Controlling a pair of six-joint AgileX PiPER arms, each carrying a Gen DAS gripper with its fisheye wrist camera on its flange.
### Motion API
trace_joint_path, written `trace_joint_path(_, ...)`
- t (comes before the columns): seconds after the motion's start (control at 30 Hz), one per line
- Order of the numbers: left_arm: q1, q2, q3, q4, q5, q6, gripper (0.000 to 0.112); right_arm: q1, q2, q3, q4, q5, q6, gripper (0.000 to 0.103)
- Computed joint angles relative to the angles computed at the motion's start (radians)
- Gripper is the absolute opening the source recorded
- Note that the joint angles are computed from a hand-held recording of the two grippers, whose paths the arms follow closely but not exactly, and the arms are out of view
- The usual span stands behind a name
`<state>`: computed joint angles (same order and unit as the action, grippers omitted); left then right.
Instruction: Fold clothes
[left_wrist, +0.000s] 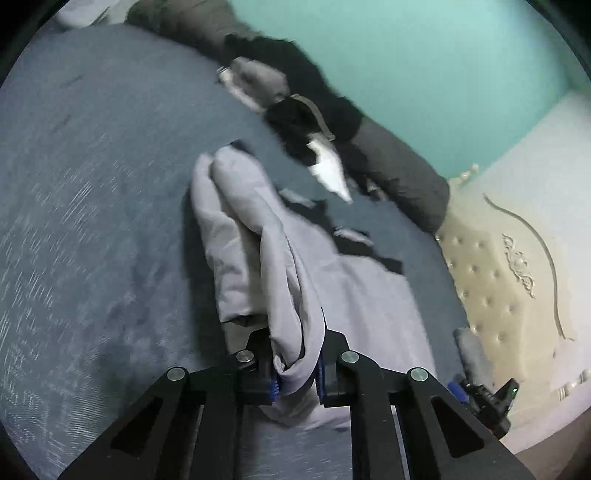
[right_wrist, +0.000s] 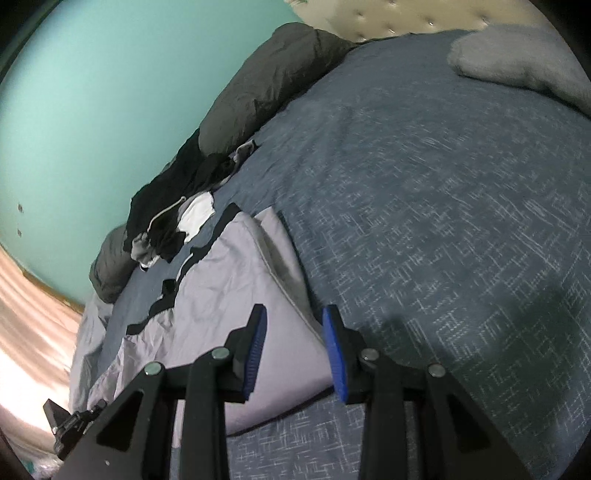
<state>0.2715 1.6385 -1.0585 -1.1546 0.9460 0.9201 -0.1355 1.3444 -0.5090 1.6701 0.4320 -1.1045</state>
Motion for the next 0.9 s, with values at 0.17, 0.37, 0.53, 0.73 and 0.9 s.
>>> trace_joint_path(0.17,-0.172,-0.061,-0.072,0.029,-0.057,-0.080,0.012,-0.055,0.016,0.012,0.021,0.061,-0.037,0.032)
trace_joint_path(0.37,-0.467,-0.041,-0.168,0.110,-0.144,-0.181,0.012,-0.106,0.010,0.030,0.031,0.101,-0.065,0.039)
trace_joint_path(0.53,-0.731,0.059,-0.216,0.219,-0.208,-0.257,0.012,-0.130,0.028,0.031,0.028,0.144,-0.075,0.040)
trace_joint_path(0.73,-0.911,0.172,-0.254,0.368,-0.220,-0.323,0.015,-0.163,0.062,0.030,0.044,0.224,-0.080,0.040)
trace_joint_path(0.9,-0.894,0.134,-0.244,0.358,-0.189,-0.336,0.037,-0.170,0.064,0.033,0.052,0.255,-0.076,0.040)
